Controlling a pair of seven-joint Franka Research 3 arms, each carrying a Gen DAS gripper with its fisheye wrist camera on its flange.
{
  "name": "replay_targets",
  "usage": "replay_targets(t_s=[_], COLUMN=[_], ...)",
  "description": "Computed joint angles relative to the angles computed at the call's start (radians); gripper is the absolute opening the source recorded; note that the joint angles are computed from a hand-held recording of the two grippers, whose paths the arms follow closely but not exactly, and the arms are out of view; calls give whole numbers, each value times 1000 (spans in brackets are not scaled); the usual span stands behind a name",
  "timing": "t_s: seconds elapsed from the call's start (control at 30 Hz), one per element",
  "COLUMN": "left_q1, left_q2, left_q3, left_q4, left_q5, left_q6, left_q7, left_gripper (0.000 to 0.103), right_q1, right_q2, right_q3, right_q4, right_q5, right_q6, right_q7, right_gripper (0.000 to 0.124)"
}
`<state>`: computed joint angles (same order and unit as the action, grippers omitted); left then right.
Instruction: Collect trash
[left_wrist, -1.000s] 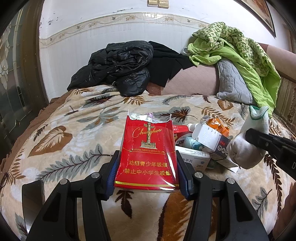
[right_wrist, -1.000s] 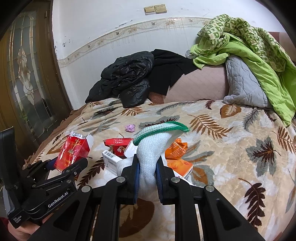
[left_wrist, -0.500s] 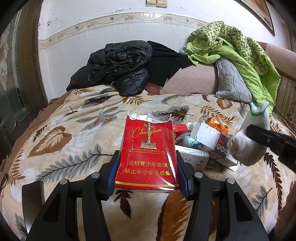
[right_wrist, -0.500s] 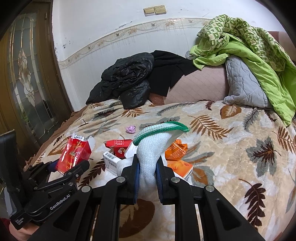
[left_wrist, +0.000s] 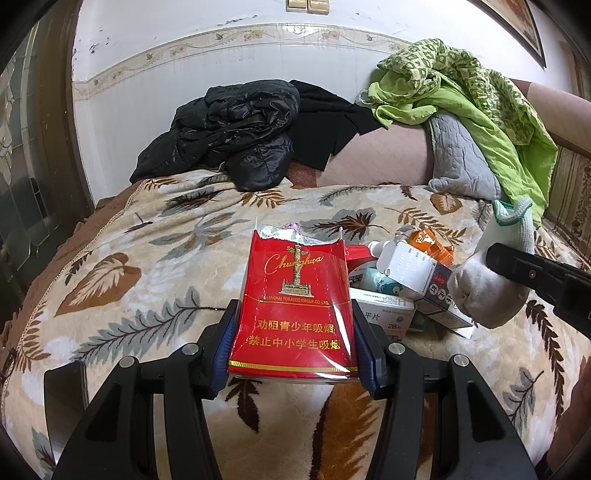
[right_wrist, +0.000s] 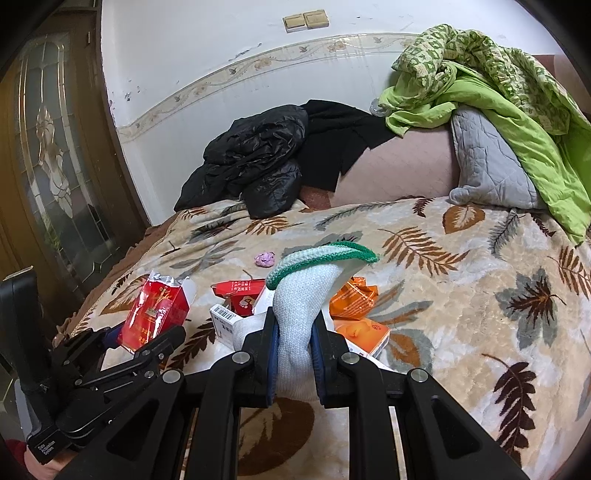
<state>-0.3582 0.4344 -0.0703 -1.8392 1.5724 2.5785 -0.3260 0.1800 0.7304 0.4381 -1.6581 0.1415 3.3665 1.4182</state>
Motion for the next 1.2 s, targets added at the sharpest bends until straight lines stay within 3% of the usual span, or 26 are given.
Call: replay_targets(t_s=[1.2], left_q1=[-8], left_q2=[5], left_q3=[4], left_q4=[5], left_q5=[-40], left_q6=[-16], left_q7=[44], left_gripper=[54], right_q1=[3], right_q2=[4], right_q3=[1], right_q4=[-1], right_q5=[-6], right_q6=[1], right_q7=[-3], right_gripper=[17])
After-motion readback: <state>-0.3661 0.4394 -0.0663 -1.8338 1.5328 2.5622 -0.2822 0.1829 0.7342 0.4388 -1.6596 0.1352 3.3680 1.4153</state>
